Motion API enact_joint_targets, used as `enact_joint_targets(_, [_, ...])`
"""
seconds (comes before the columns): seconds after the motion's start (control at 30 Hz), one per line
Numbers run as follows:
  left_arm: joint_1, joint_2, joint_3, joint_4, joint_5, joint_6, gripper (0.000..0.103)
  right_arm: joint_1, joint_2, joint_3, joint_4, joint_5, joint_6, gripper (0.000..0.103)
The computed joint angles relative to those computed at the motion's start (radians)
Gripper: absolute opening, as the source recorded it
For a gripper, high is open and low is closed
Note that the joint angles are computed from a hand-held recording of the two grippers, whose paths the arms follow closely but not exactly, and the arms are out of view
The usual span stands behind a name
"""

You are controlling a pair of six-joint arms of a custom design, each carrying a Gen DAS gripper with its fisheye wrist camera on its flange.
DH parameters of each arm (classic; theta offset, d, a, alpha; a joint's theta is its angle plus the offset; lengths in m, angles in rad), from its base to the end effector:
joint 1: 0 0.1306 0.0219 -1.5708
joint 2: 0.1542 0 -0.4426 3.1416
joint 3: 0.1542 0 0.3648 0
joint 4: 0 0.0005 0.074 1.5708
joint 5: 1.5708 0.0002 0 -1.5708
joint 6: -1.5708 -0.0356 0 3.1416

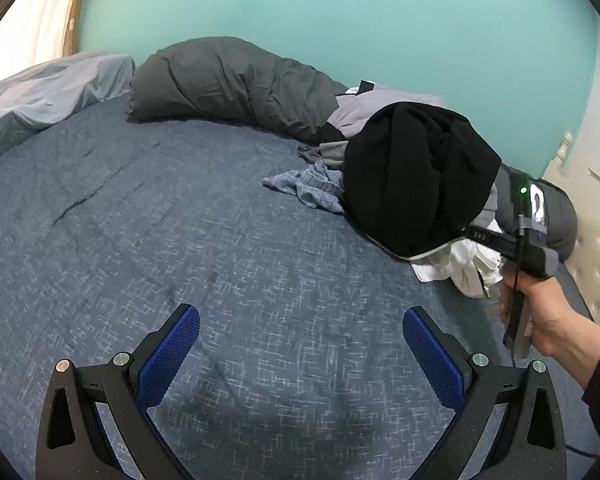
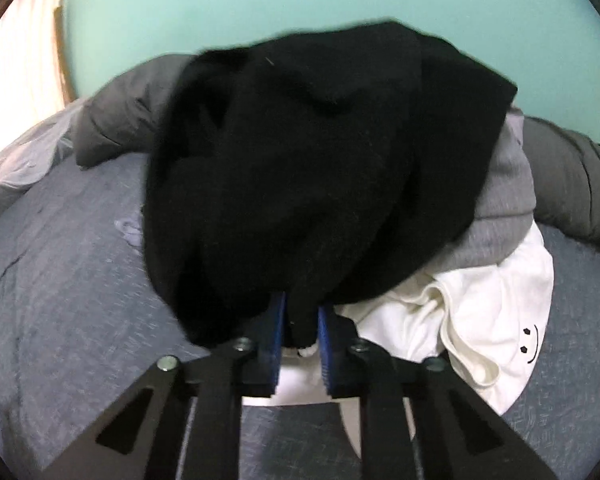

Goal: Fold clothes
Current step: 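Reach the right tool to the black hoodie and close on it, then lift the black hoodie with the right tool and drag it onto the open bed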

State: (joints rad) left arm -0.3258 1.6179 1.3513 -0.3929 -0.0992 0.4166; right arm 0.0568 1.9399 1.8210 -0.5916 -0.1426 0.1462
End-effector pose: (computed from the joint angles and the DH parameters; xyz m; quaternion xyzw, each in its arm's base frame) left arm 0.5208 -0.1727 0.4009 -0.0625 0.8950 -0.1179 0.4257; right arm 0.6866 0.0436 0.3993 -0.1214 0.8989 0.0461 0.4184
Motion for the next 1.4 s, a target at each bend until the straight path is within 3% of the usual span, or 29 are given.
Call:
enact_joint_targets(0.1, [0.0,-0.02,-0.019,-0.012,0.0,0.015,0.103,-0.003,-0.09,-0.094,0.057,-0.061,0.011,0.011])
enact_joint_targets(0.33, [-0.025,-0.113,-0.051,-0.075,-0.033,0.035,0.103,-0.017,-0.309,-0.275,0.059,-0.168,0.038,0.01])
enact_joint_targets(0.63, [-0.1,-0.298,-0.07,-0.194,-0.112,0.066,0.103,-0.064,-0.6,-0.436,-0.032,-0.315,0.043,0.01])
enact_joint_targets(1.03, [-0.289,-0.475,-0.082,-0.352,-0.199,0.145,0.103,-0.151,-0.848,-0.39,-0.26,-0.449,0.062,0.01])
enact_joint_targets(1.33, [-0.407,-0.546,-0.086,-0.406,-0.256,0.206,0.103,-0.209,-0.898,-0.249,-0.418,-0.555,0.071,0.01])
enact_joint_targets(1.4, [-0.431,-0.557,-0.088,-0.409,-0.273,0.203,0.103,-0.203,-0.896,-0.263,-0.451,-0.528,0.107,0.01])
